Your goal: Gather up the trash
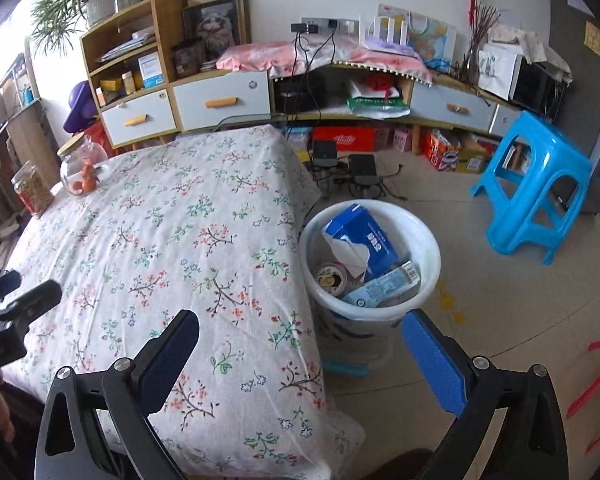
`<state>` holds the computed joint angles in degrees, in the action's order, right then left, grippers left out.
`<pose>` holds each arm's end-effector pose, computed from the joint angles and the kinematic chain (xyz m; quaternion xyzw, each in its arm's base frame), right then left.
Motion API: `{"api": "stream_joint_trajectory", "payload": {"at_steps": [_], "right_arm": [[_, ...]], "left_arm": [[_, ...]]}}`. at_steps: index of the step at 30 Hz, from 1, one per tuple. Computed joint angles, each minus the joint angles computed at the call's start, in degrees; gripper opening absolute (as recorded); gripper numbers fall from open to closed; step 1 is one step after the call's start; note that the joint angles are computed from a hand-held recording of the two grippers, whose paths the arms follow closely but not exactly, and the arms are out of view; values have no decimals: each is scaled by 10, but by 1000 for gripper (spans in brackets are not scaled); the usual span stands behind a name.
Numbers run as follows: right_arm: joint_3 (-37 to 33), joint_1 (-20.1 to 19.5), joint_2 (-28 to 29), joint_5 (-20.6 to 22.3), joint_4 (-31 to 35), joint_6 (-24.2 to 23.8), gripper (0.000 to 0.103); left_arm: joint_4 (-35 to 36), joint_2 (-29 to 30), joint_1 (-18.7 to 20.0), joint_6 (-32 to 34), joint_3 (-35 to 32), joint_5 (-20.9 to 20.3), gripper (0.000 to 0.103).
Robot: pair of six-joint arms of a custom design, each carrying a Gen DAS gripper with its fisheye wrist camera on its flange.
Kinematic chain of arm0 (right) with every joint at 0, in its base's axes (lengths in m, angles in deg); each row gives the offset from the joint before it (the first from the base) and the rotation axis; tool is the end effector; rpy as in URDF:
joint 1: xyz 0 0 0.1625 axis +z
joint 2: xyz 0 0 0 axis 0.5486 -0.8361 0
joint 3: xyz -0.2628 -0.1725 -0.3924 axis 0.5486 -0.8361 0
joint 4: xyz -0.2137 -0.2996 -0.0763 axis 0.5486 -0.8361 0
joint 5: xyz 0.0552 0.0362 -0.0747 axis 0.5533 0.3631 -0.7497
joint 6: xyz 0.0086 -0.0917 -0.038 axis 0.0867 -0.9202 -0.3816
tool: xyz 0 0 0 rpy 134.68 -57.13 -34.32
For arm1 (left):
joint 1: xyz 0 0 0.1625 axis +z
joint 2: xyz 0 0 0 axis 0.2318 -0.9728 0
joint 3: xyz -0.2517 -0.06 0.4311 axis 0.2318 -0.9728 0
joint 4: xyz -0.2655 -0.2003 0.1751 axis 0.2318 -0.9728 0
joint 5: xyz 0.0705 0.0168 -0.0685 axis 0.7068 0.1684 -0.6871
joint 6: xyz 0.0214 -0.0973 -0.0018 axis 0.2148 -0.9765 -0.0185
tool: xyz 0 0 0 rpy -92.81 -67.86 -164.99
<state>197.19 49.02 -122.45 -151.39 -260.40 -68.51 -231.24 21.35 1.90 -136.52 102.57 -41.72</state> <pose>0.0470 -0.3192 0.3158 0.1344 -0.8627 0.3277 0.3610 -0.3582 -0.3150 0.0143 0.1346 0.8739 -0.3212 0.3391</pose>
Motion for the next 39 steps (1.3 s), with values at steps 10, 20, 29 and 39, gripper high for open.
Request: {"api": "stream_joint_trajectory", "payload": {"at_steps": [10, 20, 29, 39], "right_arm": [[-2, 7, 15, 0, -5, 3, 103], [1, 6, 18, -1, -14, 7, 103], [0, 7, 14, 2, -8, 7, 103], [-1, 8, 13, 1, -7, 8, 103]], "left_arm": [[-1, -3, -13, -3, 10, 10, 102], [-3, 0, -15, -1, 7, 12, 102], [-3, 2, -15, 1, 4, 14, 102], [-1, 1, -15, -1, 3, 13, 102]]}}
